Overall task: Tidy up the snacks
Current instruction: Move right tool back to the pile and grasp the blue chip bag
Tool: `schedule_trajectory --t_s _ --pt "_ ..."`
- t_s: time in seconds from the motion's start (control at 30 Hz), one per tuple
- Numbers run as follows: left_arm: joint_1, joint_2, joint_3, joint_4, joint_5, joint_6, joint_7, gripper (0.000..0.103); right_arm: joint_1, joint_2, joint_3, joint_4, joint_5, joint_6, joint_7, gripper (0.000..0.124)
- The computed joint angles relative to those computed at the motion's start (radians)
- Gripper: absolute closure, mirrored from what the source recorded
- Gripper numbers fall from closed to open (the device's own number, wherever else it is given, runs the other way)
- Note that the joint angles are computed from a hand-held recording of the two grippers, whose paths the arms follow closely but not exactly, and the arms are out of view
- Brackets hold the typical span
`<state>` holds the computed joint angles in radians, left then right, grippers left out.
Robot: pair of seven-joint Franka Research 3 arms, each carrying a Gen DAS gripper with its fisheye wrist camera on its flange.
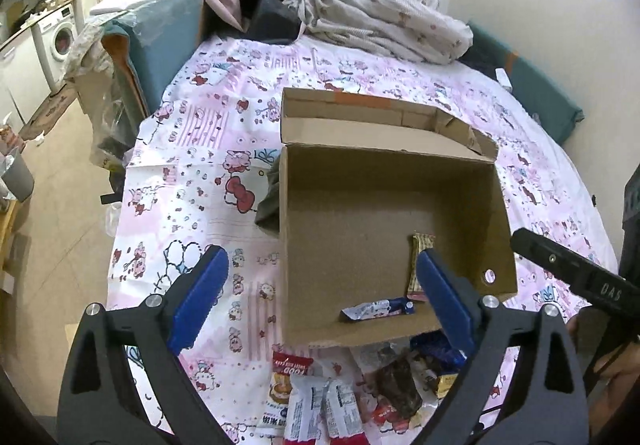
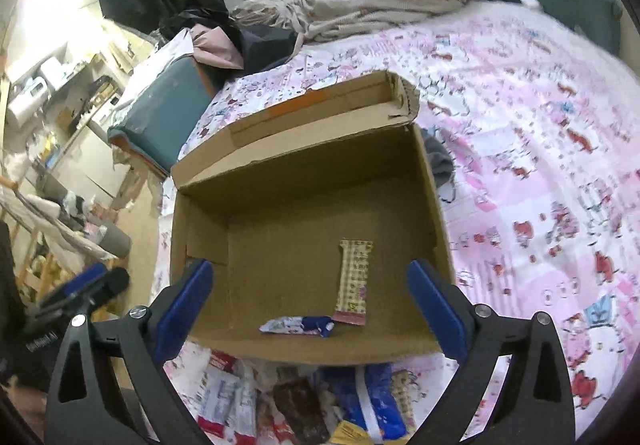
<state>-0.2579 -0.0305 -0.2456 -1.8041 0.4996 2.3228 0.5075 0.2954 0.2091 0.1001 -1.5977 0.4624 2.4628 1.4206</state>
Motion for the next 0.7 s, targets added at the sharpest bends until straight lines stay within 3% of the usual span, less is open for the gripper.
schedule_trajectory --t_s 0.17,0.37,0.43,0.5,0.7 --pt "-0.011 -0.043 -0.013 -0.038 0.051 -0.023 -0.01 0.01 0.03 -0.105 -0.019 -0.139 -0.13 0.105 0.089 0.024" --pt "0.001 -0.116 -0.035 -0.107 0.109 -0.006 -0.115 0.009 0.013 -0.191 -0.016 -0.241 -0.061 0.113 0.067 0.024" --pt "0.004 -0.124 -0.054 -0.103 0.167 -0.041 -0.147 0.0 0.01 -0.211 -0.018 -0.261 -0.044 0.09 0.069 0.024" --pt "0.001 -0.128 -0.064 -0.102 0.198 -0.058 -0.16 0.0 0.008 -0.242 -0.019 -0.305 -0.046 0.111 0.083 0.024" --pt "-0.011 -0.137 -0.057 -0.126 0.126 -0.05 -0.138 0.0 0.008 -0.274 -0.024 -0.351 -0.019 0.091 0.05 0.024"
